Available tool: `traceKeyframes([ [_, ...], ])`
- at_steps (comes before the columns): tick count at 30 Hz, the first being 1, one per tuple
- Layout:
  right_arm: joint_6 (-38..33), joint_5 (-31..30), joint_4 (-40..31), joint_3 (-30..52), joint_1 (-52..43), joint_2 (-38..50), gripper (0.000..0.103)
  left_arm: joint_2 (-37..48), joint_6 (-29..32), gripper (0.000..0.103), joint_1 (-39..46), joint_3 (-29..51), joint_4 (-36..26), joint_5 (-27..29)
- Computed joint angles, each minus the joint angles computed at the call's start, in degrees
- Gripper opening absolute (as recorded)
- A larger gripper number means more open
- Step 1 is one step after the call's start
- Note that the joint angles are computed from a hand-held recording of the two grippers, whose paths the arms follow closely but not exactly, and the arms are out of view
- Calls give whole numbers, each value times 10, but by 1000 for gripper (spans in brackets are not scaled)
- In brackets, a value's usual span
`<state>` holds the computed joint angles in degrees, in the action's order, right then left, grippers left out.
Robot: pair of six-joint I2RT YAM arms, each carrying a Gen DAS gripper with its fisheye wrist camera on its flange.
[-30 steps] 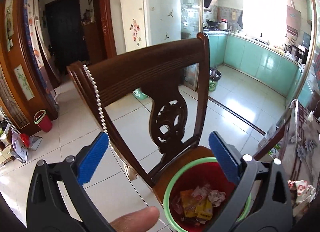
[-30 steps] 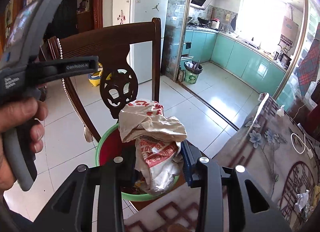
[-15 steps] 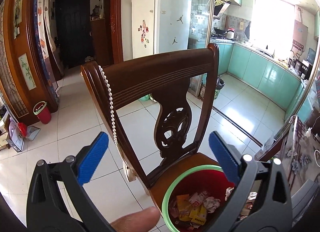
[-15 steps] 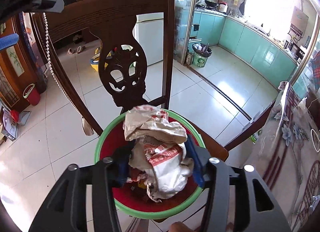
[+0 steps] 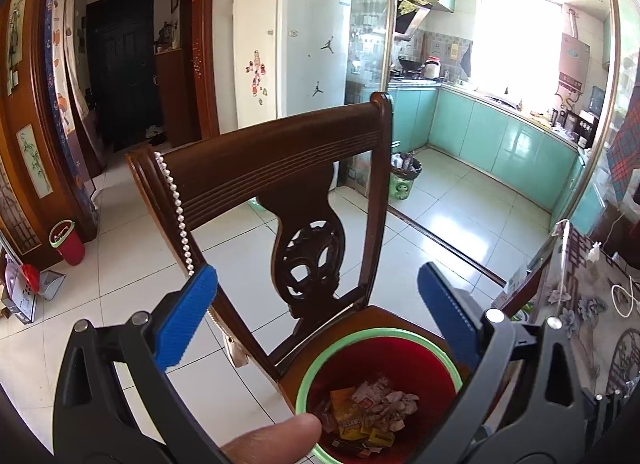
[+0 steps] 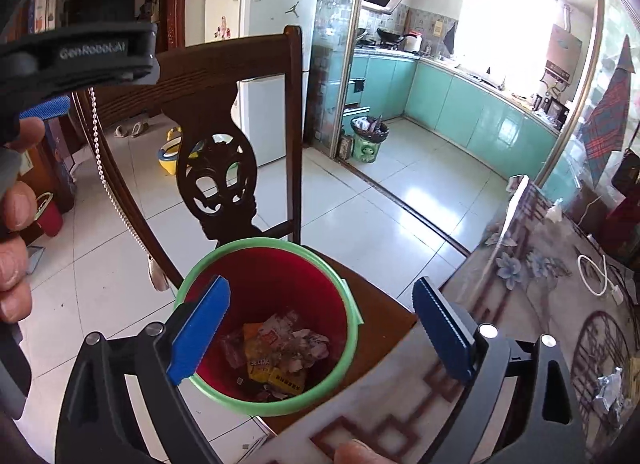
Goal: Collect trash
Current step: 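Move both tools back over the table toward the remaining trash, then grasp the crumpled white plastic bag with the left tool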
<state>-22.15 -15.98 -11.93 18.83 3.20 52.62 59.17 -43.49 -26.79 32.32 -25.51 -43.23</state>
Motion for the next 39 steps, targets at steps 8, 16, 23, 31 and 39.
traceKeyframes([
  [8,-294,-225,-231,87,-422,-29,97,111,-36,98,-181,100,-8,-25],
  [16,-630,-306,-365,252,-761,229,97,295,-42,98,-314,253,35,24],
  [23,-698,-279,-325,420,-895,458,97,493,14,99,-398,439,55,81],
  [31,-614,-278,-317,592,-940,605,97,656,44,99,-441,639,1,104],
  [39,-511,-273,-338,719,-930,691,97,847,78,99,-461,926,-122,130],
])
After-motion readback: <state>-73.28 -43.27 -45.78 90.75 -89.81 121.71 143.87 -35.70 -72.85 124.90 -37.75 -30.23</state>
